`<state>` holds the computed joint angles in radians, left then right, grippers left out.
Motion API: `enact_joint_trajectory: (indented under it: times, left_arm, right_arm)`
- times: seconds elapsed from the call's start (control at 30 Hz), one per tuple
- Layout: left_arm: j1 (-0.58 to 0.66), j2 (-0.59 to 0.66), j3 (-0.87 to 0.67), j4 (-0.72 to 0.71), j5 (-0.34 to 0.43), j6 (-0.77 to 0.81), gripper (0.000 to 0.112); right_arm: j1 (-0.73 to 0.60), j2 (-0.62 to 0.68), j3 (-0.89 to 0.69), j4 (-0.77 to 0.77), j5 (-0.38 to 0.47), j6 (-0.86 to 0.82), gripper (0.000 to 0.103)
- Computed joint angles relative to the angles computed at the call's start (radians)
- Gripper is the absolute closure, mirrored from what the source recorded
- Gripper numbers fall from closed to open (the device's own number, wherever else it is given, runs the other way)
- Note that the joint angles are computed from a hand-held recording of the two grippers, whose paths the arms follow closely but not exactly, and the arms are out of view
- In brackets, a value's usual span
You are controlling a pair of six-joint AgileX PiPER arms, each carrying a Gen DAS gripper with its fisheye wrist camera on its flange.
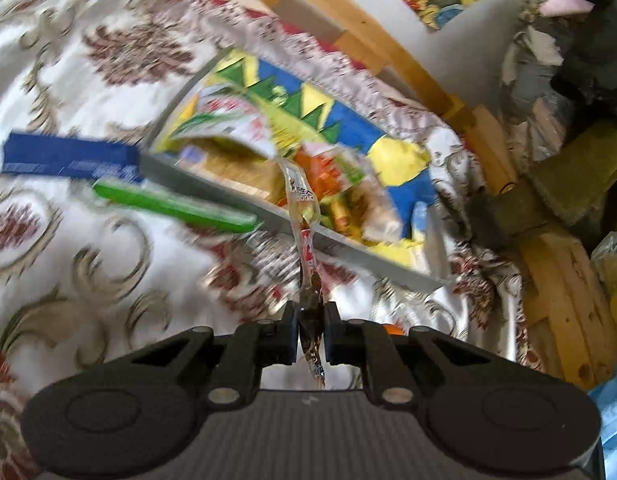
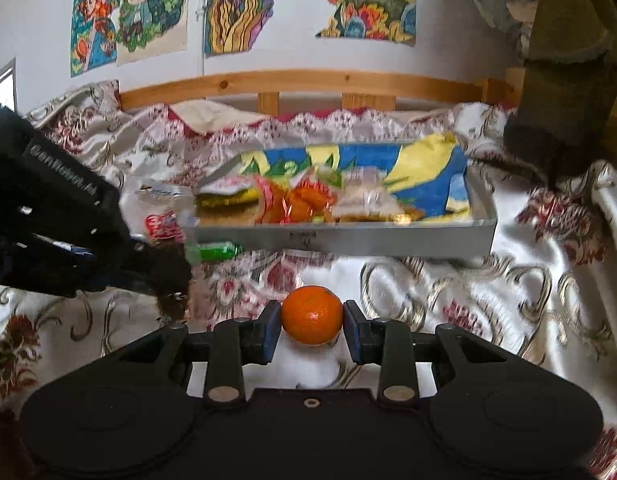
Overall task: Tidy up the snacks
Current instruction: 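Carry the clear packet over the tray with the left tool while the right tool carries the orange, then open both tools to release the packet and orange into the tray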
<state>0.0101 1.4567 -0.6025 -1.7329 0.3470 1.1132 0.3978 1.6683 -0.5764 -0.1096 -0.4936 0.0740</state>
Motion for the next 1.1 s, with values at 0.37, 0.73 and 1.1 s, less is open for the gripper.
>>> enact_joint_trajectory:
  times: [0.37,0.73,1.1]
  left_arm:
    - [-0.077,0.222,-0.34,0.023,-0.088,-0.005,0.1]
    - [-0.082,0.394,-0.519,0.137,-0.14,-0.067,0.1]
    - [-0.11,0.414,-0.546,0.338,-0.196,-0.22,0.099]
  right_arm:
    - [-0.134,0.104,-0.213,-0.08,-0.054,0.154,0.068]
    - [-0.171,0.255,-0.342,-0.015,-0.048,0.103,0.068]
    - [-0.16,0.287,-0.379,-0.002,-0.006,0.085,0.067]
